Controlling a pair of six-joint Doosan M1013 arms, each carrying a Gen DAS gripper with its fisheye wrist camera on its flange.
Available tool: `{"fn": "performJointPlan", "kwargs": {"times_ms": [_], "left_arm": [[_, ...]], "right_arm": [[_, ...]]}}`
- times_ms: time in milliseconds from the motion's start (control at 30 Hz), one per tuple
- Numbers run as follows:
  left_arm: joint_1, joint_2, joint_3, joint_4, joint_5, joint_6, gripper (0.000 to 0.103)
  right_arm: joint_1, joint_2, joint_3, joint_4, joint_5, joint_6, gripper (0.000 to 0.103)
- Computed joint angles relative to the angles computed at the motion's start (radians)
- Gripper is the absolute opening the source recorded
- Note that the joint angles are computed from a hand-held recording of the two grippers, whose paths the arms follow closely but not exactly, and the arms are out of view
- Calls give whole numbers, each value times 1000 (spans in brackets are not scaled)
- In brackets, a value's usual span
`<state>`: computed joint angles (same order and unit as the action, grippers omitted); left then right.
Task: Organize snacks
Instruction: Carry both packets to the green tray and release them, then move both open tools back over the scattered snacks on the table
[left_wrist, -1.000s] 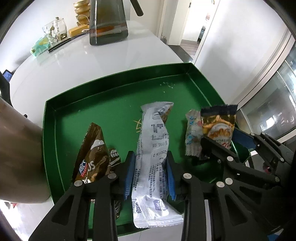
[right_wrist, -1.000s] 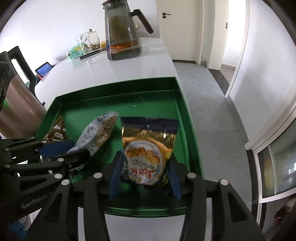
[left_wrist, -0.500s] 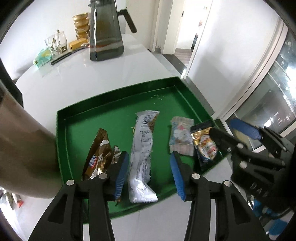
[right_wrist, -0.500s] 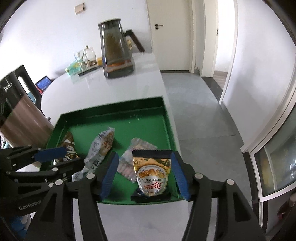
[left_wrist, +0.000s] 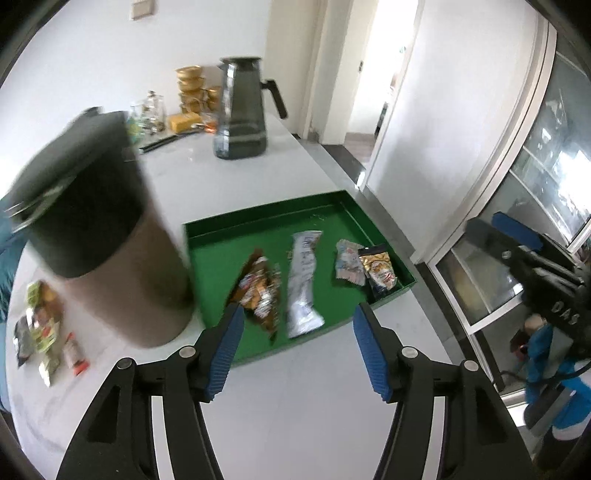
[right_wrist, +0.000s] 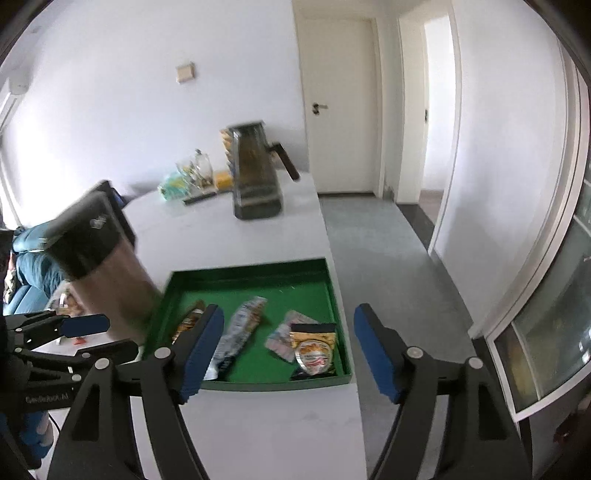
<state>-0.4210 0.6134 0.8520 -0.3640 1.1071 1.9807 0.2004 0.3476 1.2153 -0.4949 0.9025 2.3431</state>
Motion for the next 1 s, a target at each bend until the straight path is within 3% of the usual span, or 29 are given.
{"fn": "performJointPlan", "kwargs": {"times_ms": [233,467,667,833,1000], "left_arm": [[82,-73,86,-2,-97,39,58],[199,-88,87,-35,-148,37,59],[292,-57,54,-34,-143,-1,61],[339,-27,36,5,-148,-13,61],[378,31,-32,10,-104,-21,61]], "right_arm": [[79,-10,-54,-78,0,-3,96],[167,43,-170,-117,53,-24,96],[225,144,-321,-58,124,-109,96],[254,248,-471,16,177,-191,96],[273,368,-649,86,251,-268,96]]}}
